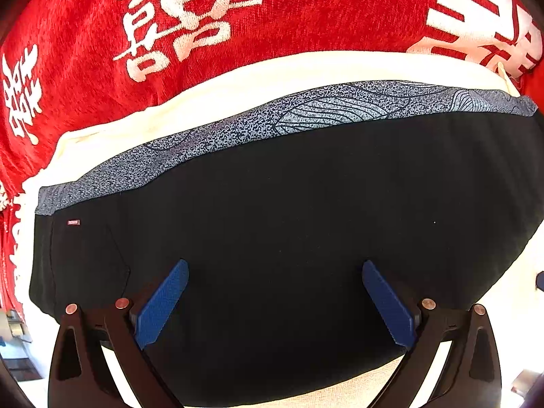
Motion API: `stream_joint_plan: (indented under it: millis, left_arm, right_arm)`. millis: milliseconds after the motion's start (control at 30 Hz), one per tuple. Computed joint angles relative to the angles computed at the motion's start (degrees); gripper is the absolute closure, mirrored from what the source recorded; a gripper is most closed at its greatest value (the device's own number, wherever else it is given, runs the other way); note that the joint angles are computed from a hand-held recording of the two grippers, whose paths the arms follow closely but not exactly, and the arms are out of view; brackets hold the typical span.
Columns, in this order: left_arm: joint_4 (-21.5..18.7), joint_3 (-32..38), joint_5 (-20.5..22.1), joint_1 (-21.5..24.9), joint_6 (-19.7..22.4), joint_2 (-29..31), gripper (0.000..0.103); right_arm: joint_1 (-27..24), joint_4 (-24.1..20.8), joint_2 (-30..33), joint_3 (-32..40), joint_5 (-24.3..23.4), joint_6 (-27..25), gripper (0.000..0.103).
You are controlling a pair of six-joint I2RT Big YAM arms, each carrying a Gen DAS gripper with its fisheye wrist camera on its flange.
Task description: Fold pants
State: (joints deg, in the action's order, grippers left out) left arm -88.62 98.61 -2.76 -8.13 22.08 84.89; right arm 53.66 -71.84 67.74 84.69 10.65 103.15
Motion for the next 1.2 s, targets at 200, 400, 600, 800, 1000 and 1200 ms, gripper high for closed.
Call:
stream_joint_plan:
  millis: [200, 400, 600, 800, 1000, 1200]
  left_arm:
    - [-2.29, 2.34, -2.17, -1.69, 0.42, 1.10, 0.000]
    - [-4.45, 4.50, -1.14, -4.35, -0.87, 1.35, 0.000]
    - [-4.56, 8.26, 0.40, -9.33, -5.99, 4.28, 0.000]
    - [-3.33, 15.19, 1.23, -14.11, -11.89, 11.50, 0.000]
    - [-2.52, 18.72, 1.26, -14.70, -15.32, 16.04, 0.000]
    - [-1.99, 18.19, 0.44, -15.27, -15.63, 15.50, 0.000]
  right_arm:
    - [0.59, 3.30, -2.18, -2.59, 0.76, 1.69, 0.049]
    - [1.36, 6.19, -4.28, -4.86, 1.34, 3.19, 0.049]
    - [1.52, 7.99, -5.23, -6.03, 1.54, 4.09, 0.049]
    - [1.54, 8.60, -5.46, -6.40, 1.30, 3.52, 0.049]
    - [-0.31, 6.98, -6.32, -4.97, 1.34, 3.85, 0.049]
    - [-9.82, 0.94, -3.24, 2.49, 1.03, -11.47, 0.049]
